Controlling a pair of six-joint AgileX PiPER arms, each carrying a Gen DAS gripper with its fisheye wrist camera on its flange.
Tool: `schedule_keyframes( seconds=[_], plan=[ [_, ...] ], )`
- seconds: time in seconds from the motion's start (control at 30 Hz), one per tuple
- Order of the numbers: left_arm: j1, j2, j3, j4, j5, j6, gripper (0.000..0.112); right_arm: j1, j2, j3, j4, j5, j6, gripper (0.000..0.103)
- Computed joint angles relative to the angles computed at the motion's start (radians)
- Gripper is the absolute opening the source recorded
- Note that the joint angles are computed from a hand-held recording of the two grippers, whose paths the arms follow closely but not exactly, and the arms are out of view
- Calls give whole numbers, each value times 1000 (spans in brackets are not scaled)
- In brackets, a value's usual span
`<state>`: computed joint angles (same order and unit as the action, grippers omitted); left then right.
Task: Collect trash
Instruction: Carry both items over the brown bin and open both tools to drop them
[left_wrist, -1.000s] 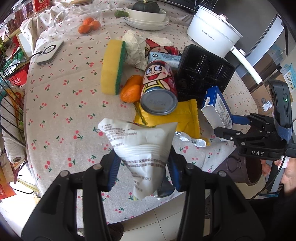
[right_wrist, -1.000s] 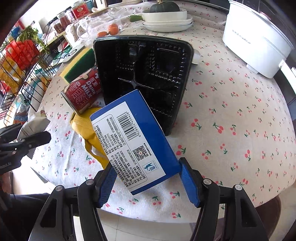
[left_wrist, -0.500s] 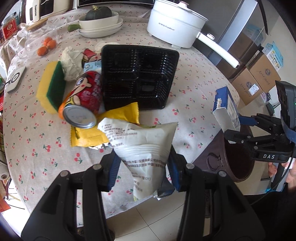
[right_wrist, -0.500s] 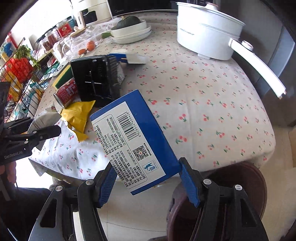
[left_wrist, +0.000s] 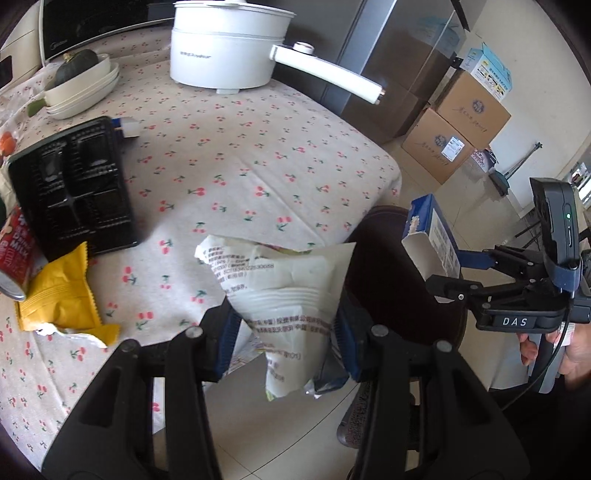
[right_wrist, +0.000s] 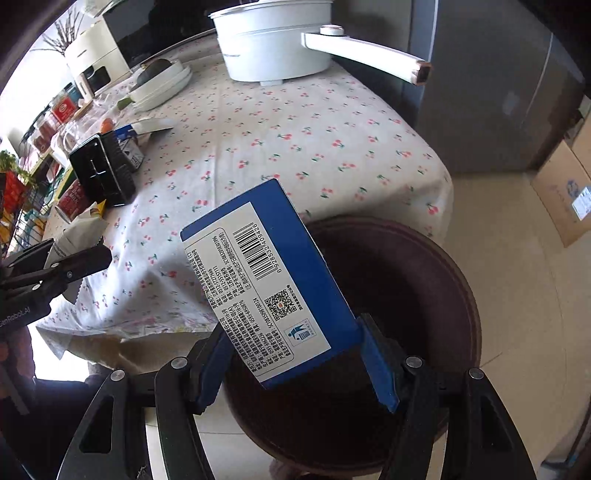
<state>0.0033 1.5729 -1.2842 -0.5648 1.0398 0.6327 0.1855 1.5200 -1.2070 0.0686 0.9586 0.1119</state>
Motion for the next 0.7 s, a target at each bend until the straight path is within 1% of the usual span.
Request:
schedule_keyframes(
  seconds=[0.17, 0.27, 0.4, 0.43, 0.47, 0.5, 0.53, 0.57, 0.6, 0.7],
  plan=[
    [-157, -20, 80, -27, -94, 17, 48, -103, -82, 123, 12, -12, -43, 67],
    [-222, -10, 101, -31, -141, 31, 48, -169, -118, 174, 22, -10, -67, 67],
    [-277, 10, 117, -45, -188, 54, 49, -248, -145, 220, 34, -7, -103, 67],
    [-284, 11, 121, -54, -199, 65, 54, -262, -147, 226, 35, -6, -109, 67],
    [-294, 9, 128, -57, -220, 68, 69, -273, -150, 232, 34, -4, -112, 67],
    [-305, 2, 136, -45, -244, 54, 79, -283, -153, 237, 34, -2, -116, 67],
    [-321, -13, 151, -13, -286, 14, 92, -291, -152, 239, 35, -1, -122, 67],
    [-331, -25, 163, 18, -319, -20, 94, -297, -153, 241, 36, 1, -125, 67],
    [-338, -23, 162, 46, -332, -46, 94, -301, -155, 242, 36, 3, -126, 67],
    [-341, -19, 157, 125, -343, -126, 94, -312, -165, 248, 39, 6, -135, 67]
  ],
)
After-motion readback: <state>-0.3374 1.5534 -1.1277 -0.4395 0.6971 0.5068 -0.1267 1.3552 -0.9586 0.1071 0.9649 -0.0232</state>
